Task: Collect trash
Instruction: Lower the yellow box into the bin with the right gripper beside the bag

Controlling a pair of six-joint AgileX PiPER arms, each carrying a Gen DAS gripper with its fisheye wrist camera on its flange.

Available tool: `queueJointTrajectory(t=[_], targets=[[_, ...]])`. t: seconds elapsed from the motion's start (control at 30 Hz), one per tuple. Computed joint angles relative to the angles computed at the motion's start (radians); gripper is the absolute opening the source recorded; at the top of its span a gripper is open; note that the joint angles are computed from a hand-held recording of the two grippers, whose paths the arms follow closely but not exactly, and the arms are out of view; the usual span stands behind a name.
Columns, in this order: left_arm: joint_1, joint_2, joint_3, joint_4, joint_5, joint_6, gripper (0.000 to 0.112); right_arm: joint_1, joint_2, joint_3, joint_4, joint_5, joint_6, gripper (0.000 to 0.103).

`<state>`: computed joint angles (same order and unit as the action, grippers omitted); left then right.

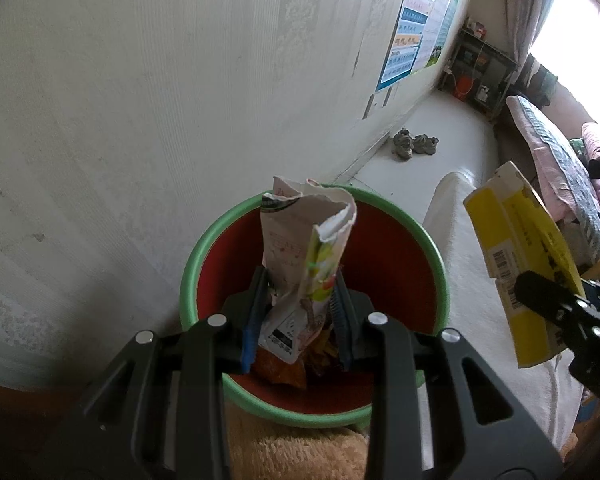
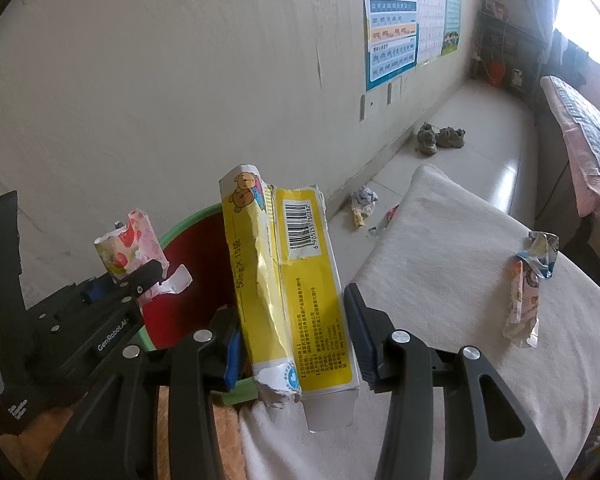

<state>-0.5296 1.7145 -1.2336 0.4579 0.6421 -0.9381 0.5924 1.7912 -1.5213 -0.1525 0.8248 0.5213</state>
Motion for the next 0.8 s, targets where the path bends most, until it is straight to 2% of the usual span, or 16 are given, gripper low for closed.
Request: queueJointTrajectory(t=[0.8], targets=[[0.046, 0.129, -0.09, -0.115, 0.021, 0.141, 0.03, -0.021, 0.164, -0.129, 0.037, 0.029, -0.054, 0.043]])
